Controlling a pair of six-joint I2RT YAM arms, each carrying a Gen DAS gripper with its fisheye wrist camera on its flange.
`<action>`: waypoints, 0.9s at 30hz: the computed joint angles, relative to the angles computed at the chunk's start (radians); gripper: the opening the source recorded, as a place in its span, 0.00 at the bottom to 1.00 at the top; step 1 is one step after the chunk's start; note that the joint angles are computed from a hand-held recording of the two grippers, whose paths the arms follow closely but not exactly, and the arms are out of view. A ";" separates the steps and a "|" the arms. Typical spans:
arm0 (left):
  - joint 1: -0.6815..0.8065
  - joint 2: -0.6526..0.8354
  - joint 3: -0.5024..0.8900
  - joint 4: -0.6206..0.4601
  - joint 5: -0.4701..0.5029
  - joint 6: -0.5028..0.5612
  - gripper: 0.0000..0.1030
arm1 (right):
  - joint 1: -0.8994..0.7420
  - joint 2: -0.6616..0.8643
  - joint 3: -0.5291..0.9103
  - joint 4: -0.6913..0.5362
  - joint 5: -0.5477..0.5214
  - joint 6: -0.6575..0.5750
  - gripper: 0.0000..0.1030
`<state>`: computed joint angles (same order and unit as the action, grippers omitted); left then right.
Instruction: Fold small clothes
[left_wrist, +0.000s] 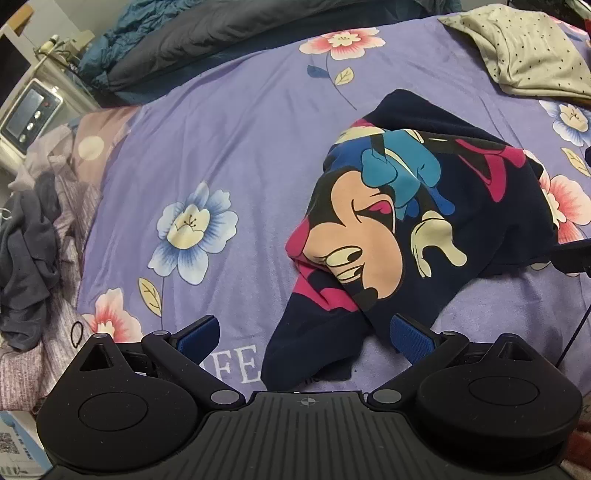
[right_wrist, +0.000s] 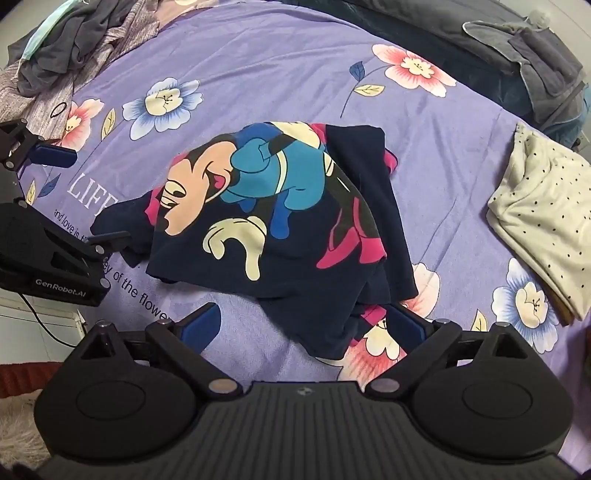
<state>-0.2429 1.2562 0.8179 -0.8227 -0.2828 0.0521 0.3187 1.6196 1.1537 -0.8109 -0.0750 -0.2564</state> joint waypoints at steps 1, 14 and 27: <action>-0.009 0.004 0.006 -0.003 -0.006 -0.007 1.00 | 0.000 -0.002 -0.003 -0.001 -0.002 0.001 0.94; 0.016 -0.023 0.011 -0.022 0.026 0.018 1.00 | 0.002 0.000 -0.009 -0.009 -0.017 0.035 0.94; 0.037 -0.033 -0.029 0.029 0.022 0.064 1.00 | -0.010 -0.016 -0.022 -0.005 -0.032 0.053 0.94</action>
